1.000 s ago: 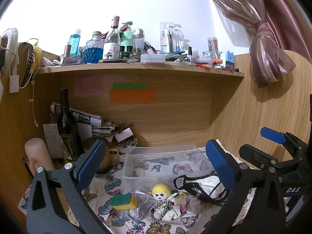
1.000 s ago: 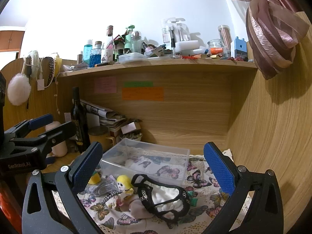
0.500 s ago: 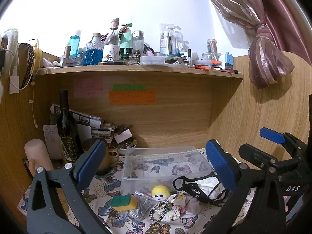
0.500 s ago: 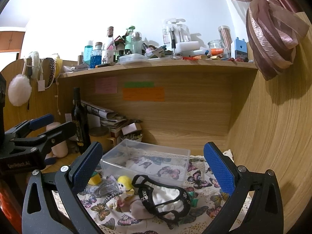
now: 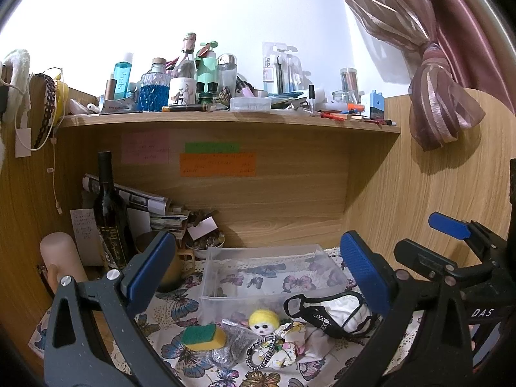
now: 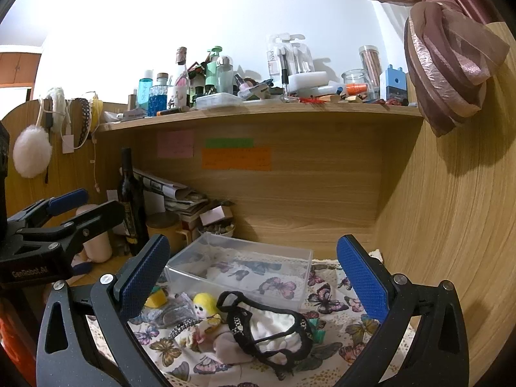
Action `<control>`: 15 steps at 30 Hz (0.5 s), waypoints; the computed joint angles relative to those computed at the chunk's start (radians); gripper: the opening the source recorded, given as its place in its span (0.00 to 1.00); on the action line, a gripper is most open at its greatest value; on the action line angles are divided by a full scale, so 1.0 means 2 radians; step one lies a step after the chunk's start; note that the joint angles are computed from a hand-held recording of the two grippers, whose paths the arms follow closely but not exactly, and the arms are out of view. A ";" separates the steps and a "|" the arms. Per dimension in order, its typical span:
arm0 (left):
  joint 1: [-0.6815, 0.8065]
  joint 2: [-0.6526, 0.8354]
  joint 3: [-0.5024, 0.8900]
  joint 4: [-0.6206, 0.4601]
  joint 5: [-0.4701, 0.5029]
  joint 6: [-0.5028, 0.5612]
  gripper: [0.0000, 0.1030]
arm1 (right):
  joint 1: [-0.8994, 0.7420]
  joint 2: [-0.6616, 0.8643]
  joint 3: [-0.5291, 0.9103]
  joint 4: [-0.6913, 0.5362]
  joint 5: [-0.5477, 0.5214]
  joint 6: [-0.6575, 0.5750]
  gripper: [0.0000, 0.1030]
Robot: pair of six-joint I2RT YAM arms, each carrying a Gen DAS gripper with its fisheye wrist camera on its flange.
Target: Organize soft objects
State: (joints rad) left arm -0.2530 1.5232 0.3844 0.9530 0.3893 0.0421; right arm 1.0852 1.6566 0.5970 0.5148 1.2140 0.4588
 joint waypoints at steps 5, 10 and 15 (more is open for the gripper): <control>0.000 0.001 -0.001 0.002 0.001 0.001 1.00 | 0.001 -0.002 0.002 -0.004 0.000 -0.001 1.00; 0.003 0.001 -0.002 0.002 0.006 -0.002 1.00 | 0.002 -0.001 0.005 -0.004 0.000 -0.003 1.00; 0.002 0.000 -0.001 0.000 0.005 -0.002 1.00 | 0.002 0.003 0.008 -0.001 -0.001 -0.003 1.00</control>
